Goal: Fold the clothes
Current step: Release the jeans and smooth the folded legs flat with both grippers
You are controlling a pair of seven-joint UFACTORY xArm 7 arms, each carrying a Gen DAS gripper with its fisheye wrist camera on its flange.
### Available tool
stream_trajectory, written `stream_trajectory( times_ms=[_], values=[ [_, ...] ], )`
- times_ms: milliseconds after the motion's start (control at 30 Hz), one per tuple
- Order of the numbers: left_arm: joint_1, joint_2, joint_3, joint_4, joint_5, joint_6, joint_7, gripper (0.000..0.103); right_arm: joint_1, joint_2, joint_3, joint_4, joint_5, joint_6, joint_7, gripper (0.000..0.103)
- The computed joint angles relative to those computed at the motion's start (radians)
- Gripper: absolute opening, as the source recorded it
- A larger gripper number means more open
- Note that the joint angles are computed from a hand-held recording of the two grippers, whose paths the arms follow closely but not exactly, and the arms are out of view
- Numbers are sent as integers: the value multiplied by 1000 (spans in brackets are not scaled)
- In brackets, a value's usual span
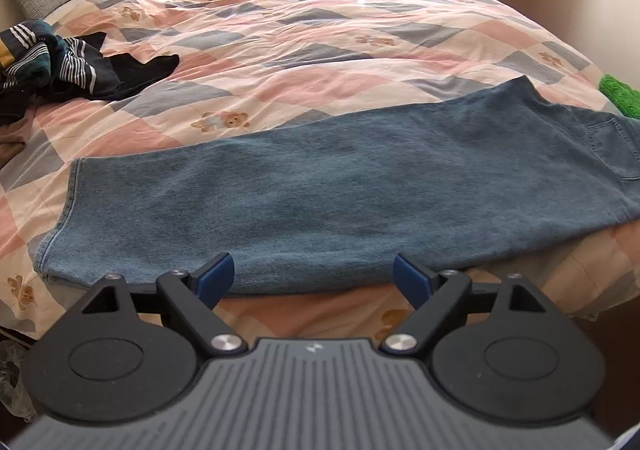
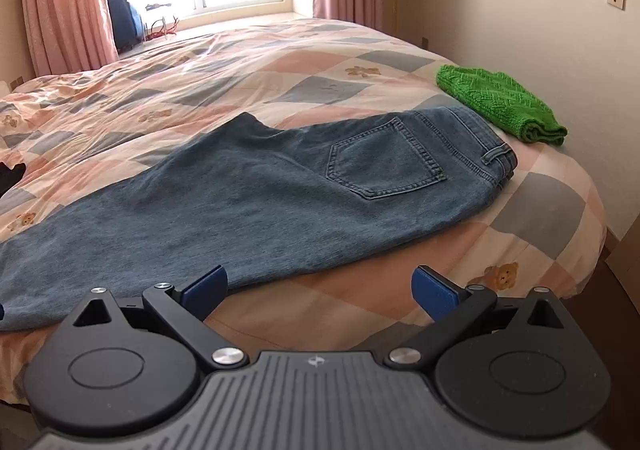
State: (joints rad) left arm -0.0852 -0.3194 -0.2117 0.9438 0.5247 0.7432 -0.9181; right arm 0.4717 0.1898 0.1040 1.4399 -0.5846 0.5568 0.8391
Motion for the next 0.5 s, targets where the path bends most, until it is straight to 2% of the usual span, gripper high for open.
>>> stream_trajectory(
  times_ms=[200,500],
  values=[
    [-1,-42,-5,-19,-2,27,6,87,10,9,15,11,33,-4,-44,101],
    [22,-162,-10,-97,-46,133,16,87,44,40,23,45,73,-12,-111,101]
  ],
)
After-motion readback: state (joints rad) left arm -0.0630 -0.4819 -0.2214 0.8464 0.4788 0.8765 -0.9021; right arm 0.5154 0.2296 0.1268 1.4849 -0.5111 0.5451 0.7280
